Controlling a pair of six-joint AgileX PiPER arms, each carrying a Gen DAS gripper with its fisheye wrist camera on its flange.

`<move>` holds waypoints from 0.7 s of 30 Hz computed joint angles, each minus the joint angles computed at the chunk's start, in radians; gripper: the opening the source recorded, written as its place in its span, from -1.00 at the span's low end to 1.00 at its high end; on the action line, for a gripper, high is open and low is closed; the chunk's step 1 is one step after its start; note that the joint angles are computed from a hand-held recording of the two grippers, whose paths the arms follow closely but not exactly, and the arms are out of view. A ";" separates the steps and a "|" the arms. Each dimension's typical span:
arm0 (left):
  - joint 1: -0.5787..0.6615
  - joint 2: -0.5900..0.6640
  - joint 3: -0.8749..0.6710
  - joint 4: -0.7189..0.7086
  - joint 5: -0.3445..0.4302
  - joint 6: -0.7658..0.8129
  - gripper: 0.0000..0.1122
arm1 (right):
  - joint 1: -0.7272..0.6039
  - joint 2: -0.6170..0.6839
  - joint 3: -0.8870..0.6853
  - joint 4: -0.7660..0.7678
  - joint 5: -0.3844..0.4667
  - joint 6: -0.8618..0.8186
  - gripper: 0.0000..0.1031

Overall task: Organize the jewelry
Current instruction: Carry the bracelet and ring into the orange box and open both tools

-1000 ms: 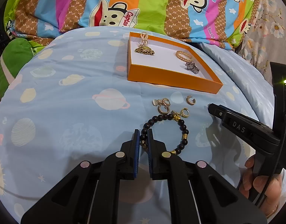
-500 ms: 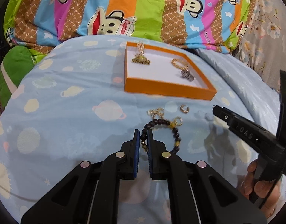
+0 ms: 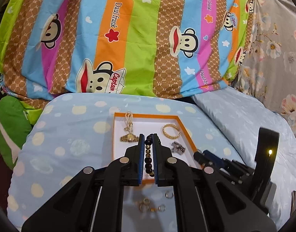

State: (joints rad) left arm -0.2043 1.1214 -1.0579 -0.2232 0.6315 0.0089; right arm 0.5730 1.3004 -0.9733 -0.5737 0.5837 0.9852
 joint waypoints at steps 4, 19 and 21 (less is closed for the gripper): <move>-0.015 0.117 -0.024 0.011 -0.047 -0.012 -0.87 | -0.030 0.066 -0.015 0.040 -0.040 -0.048 -0.61; -0.032 0.171 0.070 0.182 -0.200 -0.190 -0.11 | -0.066 0.045 0.065 -0.031 -0.125 0.063 -0.39; -0.009 0.139 0.086 0.147 -0.190 -0.156 -0.11 | -0.037 0.004 0.096 -0.095 -0.108 0.134 -0.39</move>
